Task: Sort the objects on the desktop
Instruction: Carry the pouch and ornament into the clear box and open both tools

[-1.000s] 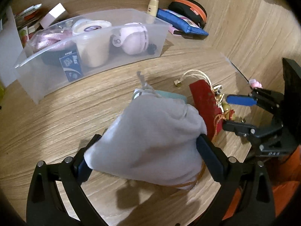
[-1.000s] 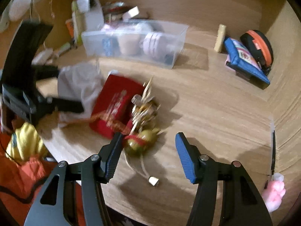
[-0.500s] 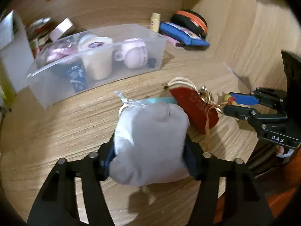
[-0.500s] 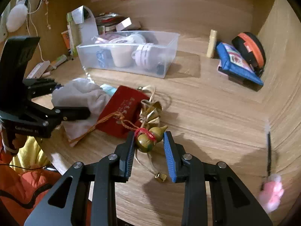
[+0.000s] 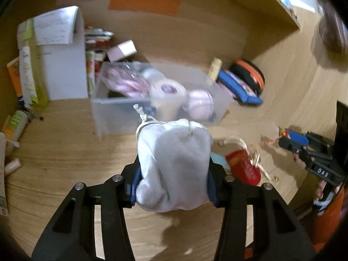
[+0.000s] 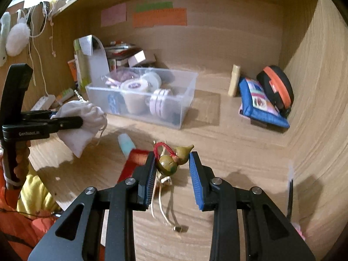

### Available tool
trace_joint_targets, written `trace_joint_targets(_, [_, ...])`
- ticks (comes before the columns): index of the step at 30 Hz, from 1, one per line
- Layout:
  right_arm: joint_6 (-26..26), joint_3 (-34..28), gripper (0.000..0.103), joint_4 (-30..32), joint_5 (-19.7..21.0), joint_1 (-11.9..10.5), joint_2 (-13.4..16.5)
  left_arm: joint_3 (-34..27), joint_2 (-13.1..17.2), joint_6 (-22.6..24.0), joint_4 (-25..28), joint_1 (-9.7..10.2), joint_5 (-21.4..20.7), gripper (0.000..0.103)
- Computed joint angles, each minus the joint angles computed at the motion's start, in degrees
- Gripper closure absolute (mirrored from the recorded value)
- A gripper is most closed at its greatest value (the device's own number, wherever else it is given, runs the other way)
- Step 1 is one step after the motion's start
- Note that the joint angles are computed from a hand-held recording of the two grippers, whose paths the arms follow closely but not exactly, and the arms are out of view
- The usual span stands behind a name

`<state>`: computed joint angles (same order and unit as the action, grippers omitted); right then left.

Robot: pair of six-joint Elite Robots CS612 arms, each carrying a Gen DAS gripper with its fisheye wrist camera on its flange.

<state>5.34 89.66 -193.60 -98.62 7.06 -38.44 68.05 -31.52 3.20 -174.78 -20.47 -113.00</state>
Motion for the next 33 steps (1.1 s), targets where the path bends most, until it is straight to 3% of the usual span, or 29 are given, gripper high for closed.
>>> trace_joint_targets(9, [-1.31,-4.21,0.075,-0.49,-0.41,0.15,1.34,-4.36,1.42,-5.21,-2.43,2.02,-4.82,0.055])
trace_joint_targets(16, [-0.07,-8.24,0.075,1.43,1.16,-0.41,2.91,-7.23,2.39,-5.1,-3.04,2.31,-3.26,0.055])
trace_joint_targets(20, [0.55,-10.97,0.075,2.44,2.61,-0.93,3.84,-11.05,3.89,-4.32,-0.35,2.34,-2.81,0.055])
trace_joint_targets(25, [0.02,-16.45,0.075,6.06,4.16,-1.33,5.91,-19.65,7.37,-1.71,7.26,1.49,0.51,0.055])
trace_joint_targets(33, [-1.45,-26.98,0.075,16.89,3.5,-1.36,10.52,-31.75,12.95,0.37,17.64,0.64,2.61,0.055])
